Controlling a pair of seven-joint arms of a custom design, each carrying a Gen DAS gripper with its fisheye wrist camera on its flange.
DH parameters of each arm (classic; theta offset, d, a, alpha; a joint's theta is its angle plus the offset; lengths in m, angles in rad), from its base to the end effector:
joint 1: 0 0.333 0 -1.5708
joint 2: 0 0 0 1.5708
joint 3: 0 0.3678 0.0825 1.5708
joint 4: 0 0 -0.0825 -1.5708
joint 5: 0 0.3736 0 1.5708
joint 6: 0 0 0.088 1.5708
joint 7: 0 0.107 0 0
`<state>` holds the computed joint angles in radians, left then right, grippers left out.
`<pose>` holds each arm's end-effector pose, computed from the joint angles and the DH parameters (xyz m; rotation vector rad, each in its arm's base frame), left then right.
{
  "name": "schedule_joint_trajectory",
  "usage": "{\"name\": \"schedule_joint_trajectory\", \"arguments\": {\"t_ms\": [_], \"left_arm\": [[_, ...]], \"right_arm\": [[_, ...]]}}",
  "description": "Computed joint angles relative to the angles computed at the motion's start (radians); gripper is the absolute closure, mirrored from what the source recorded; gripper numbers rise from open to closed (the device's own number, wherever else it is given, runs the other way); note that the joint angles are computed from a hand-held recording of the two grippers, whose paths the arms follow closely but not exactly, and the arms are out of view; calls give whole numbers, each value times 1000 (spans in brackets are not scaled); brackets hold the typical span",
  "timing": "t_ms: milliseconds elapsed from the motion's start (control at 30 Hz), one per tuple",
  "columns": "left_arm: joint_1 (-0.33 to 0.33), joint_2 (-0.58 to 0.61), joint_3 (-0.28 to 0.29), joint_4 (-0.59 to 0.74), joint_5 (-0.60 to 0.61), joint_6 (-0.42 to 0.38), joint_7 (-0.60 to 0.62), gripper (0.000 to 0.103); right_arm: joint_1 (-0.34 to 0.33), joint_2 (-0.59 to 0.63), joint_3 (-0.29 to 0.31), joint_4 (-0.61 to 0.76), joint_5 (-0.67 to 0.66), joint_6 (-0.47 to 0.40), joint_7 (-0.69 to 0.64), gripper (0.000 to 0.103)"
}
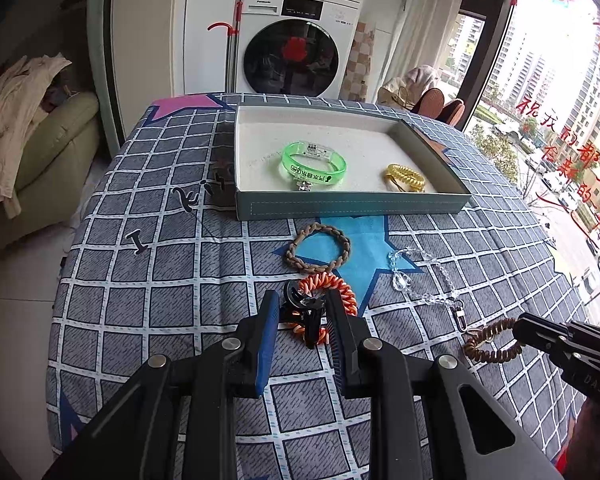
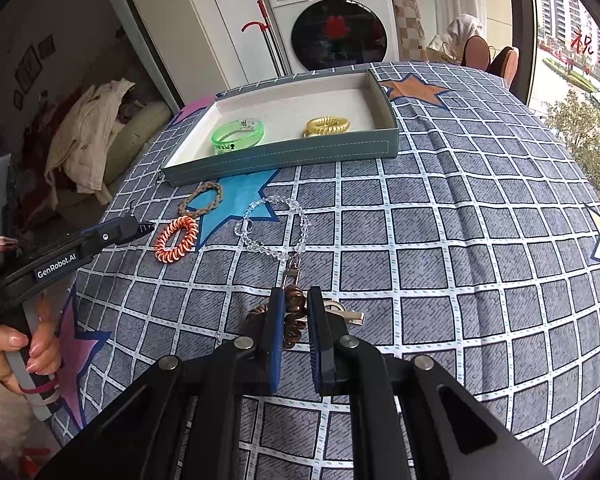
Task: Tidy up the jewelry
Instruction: 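Grasp the black hair clip with the left tool while the right tool grasps the brown coil hair tie, then carry the black clip and brown coil into the white tray and open both tools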
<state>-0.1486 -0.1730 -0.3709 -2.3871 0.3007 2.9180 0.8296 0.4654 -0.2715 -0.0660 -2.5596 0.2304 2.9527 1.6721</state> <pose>0.4233 -0.2737 0.5173 -1.8295 1.9538 -0.8856 0.4219 0.1597 0.4942 -1.8337 1.6878 -0.2848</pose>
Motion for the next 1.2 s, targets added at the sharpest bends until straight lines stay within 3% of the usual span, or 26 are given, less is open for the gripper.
{"name": "schedule_joint_trajectory", "arguments": {"t_ms": [367,633,867,1200], "left_arm": [[10,-17,-13,0,-15,1,22,59],[16,-6,-4,34,9,-13,22,59],[5,49,16,106,38,-22,28,59],[-69,188,100,275,117,-79,-4,59]], "right_arm": [[6,-28,-32,18,24,-6,-10,91],[-35,-4,-22,86,3,-33,-26,91],[-29,61,-41,178,94,-60,-118,91],[-128,210,41,353,171,-103,-192,91]]}}
